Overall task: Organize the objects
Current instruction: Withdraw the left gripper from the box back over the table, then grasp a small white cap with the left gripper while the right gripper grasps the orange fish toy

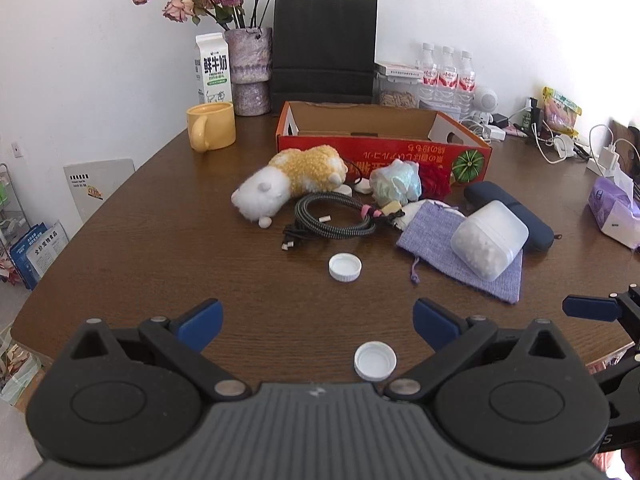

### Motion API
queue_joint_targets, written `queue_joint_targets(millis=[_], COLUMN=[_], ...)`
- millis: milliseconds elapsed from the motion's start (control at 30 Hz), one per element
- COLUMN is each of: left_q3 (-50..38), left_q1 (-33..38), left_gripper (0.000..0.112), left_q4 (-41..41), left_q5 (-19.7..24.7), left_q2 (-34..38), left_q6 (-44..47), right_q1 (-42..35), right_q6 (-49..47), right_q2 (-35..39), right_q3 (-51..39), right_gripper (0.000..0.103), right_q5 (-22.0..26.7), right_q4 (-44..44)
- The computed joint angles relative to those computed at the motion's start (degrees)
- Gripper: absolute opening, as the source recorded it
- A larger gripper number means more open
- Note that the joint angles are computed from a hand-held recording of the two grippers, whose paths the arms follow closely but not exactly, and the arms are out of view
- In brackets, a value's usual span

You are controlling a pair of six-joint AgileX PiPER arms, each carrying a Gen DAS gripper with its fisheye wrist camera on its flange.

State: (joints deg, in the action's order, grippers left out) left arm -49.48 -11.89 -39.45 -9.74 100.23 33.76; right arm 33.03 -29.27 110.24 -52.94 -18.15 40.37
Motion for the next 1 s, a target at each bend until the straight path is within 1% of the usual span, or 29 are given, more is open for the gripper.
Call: queue_joint_targets(millis=[67,133,167,267,333,467,567,700,767,800,867,900,967,1000], left_q3=[0.30,0.83,1.05,1.12,1.13,0.41,-0.18,-1.47,-2.05,-2.27,-2.52,-2.64,-2.96,-3.12], left_q1=[-0.19,-0.26,-0.26,0.08,0.68,0.89,0.73,0.63,0.49,0.48,0.46,0.44,0.47,0.49], left_gripper=[0.103,0.103,0.103,0.103,0.103,0.103,0.103,0.103,0.103,0.103,0.103,0.103,0.103,0.103], left_q4=[-1.49,0.49,1.46,-0.64,1.49,3.27,4.20,3.15,-2.43,-3.26,-3.97,-4.52,-5.34,-5.31], left_q5=[0.62,1.05,1.19,2.32,3.47,4.38,4.61,5.26,5.48,5.57,5.66,5.64,5.85,6.02], left_q2=[0.40,0.64,0.78,1.45,1.81,3.13,3.93,5.37,6.02,6.28,6.54,6.69,7.01,7.16], left_q6=[1.68,-0.09,-0.94,0.58,-2.07,-3.75,-4.41,-3.20,2.42,3.25,3.94,4.41,5.24,5.26], right_q1=[0.28,0.21,0.17,-0.27,-0.35,-0.28,-0.82,-1.04,-1.12,-1.17,-1.39,-1.45,-1.23,-0.96], right_q6=[-0.83,-0.10,0.63,5.10,6.55,7.77,10.48,10.54,10.36,9.88,10.06,10.08,8.55,7.35], right_q2=[-0.12,-0.24,-0.23,0.14,0.49,1.10,1.92,2.70,3.11,3.43,4.10,4.39,4.74,4.81], right_q3=[0.53,1.02,1.23,1.90,2.03,1.95,1.51,0.96,0.74,0.47,-0.10,-0.34,-0.54,-0.53], right_gripper=[0.103,0.103,0.103,0.103,0.103,0.103,0.103,0.103,0.103,0.103,0.100,0.095,0.089,0.081], right_q5=[0.06,0.16,0.19,0.63,1.11,0.90,1.33,0.82,0.05,-0.15,0.18,0.37,-0.07,-0.51], right_q4=[1.34,1.06,0.52,-3.57,-4.59,-5.42,-8.38,-8.15,-7.90,-7.22,-7.36,-7.41,-6.25,-5.17])
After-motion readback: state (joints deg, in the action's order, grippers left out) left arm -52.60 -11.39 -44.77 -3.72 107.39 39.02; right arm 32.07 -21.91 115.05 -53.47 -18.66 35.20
